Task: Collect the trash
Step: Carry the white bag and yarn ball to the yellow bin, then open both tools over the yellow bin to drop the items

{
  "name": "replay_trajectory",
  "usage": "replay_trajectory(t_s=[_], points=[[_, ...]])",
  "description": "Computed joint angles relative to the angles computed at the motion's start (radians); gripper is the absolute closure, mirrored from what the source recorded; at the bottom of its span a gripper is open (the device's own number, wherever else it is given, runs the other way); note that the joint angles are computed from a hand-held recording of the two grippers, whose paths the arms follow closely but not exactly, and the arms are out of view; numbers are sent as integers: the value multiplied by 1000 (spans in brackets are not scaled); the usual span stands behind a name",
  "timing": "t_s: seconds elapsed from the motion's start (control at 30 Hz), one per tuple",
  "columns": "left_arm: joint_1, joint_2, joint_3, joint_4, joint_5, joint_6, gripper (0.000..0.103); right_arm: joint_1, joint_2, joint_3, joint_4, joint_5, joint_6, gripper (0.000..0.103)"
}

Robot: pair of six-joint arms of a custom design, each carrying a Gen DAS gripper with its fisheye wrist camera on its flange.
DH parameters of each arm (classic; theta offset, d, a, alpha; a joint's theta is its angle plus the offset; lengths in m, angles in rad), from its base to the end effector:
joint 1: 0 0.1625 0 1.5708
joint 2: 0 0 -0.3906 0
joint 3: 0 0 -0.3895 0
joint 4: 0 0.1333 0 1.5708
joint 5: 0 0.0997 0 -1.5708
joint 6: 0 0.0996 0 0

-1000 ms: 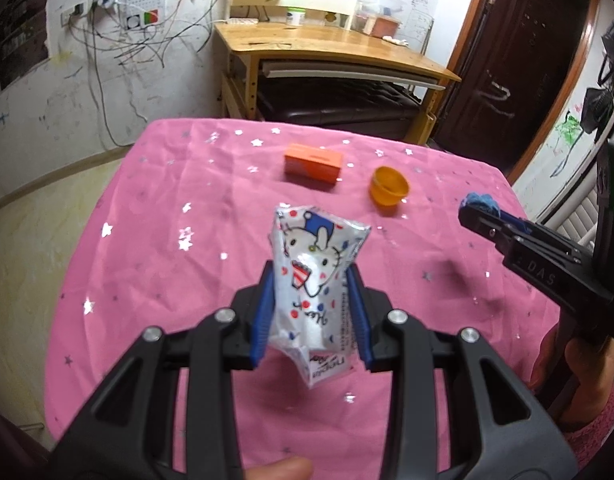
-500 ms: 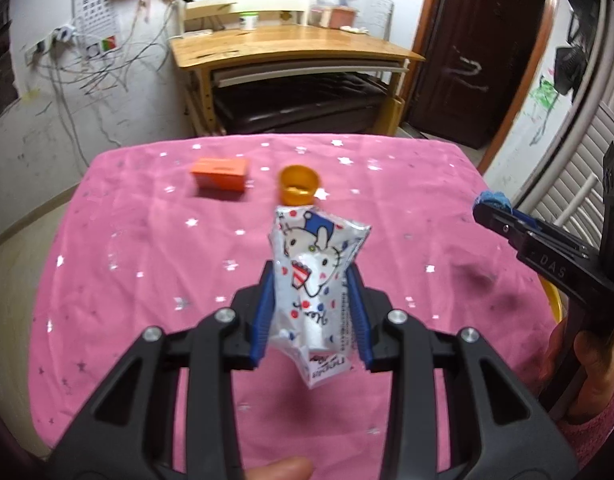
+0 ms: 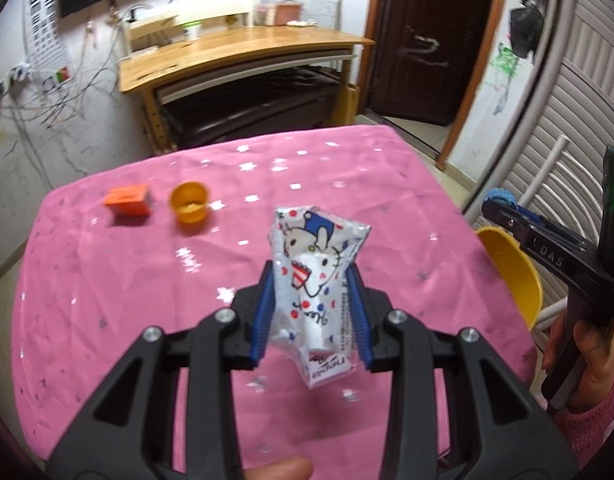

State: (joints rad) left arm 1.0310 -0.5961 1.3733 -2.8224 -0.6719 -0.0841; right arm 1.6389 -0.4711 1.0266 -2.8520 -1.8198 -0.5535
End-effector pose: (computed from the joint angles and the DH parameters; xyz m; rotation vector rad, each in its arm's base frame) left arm -0.1878 -0.7244 0.0990 0.2562 2.2832 -0.8629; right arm 0.1641 -0.8083 0.1283 0.6767 -2.5102 0.8789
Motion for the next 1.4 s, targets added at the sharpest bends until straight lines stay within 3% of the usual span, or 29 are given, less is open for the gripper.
replay_trajectory(t_s=[0.43,0.67,0.87,0.97,1.13,1.33,1.4], points=[[-23,128,-173,111,-86,40,70,-98,-96,97,-88,-52,51,80],[-43,199,-264,160,-124,67,70,-132,-99,85,-98,-82,66,80],[-47,270,-383,248,-206,58,70,-142,-88,58,-86,-118,69,79],[-43,310,-453,307,-249,38,70,-149,-92,58,-86,-117,87,75],[-35,405,-614,427,-302,8,70,-161,-108,73,-103,-100,114,61],[-36,501,-766,522,-326,-2,70,-173,-128,90,-132,-76,138,58],[-35,522,-803,543,-338,-9,65,-176,-134,96,-142,-72,144,57]])
